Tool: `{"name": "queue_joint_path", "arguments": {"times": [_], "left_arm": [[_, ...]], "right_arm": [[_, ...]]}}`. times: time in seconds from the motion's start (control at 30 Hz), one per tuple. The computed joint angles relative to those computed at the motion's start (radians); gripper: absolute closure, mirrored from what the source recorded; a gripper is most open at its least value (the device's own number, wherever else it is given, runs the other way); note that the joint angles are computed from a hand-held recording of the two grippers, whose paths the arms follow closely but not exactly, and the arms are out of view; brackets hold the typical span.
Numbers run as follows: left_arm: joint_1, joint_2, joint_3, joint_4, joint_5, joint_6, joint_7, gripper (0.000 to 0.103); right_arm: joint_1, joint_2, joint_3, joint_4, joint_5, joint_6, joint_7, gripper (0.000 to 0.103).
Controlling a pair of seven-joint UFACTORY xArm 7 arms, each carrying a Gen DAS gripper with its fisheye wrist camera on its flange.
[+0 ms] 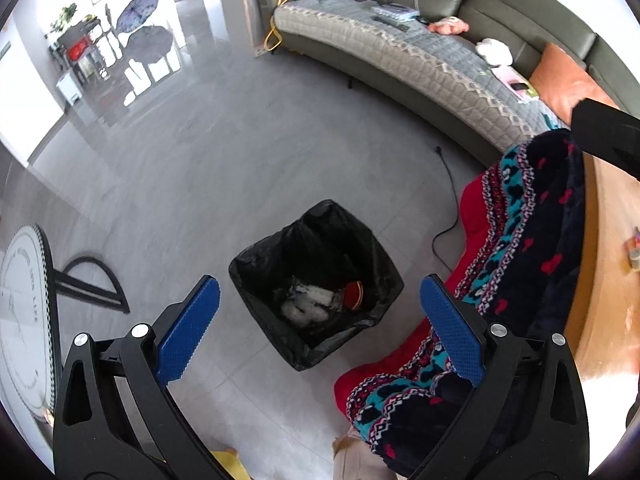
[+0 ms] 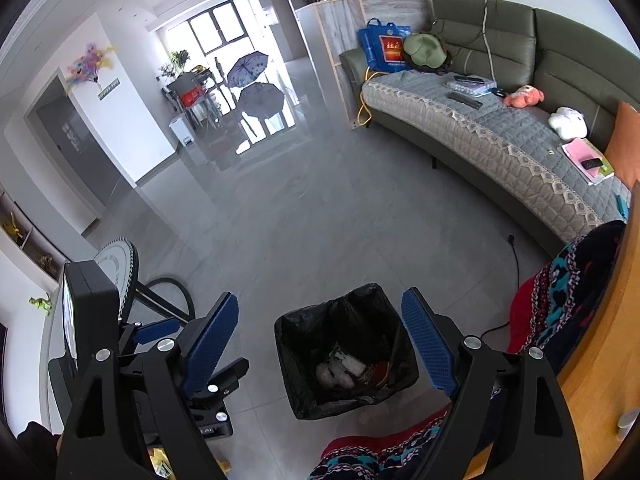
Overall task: Collect trash
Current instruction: 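Carry the red case and clear bag over the bin and release both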
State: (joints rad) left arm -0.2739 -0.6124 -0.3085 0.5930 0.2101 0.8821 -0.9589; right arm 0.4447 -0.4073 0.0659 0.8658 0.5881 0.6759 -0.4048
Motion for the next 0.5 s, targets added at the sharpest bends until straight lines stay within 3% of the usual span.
{"name": "queue_joint_path", "arguments": {"times": [0.2,0.5], "left_arm": [[-0.018,0.031,-0.035,0.066,0.018,-0.017,-0.003,0.006],[-0.067,0.207,-0.103,0.24,0.093,-0.045,-0.022,0.006]], "right_arm": [[-0.038,-0.113,-0.035,-0.049,-0.031,0.021,0.027,0.019],[-0.138,-0.257,-0.122,-0.115,-0.11,0.063,0.052,0.019]]}}
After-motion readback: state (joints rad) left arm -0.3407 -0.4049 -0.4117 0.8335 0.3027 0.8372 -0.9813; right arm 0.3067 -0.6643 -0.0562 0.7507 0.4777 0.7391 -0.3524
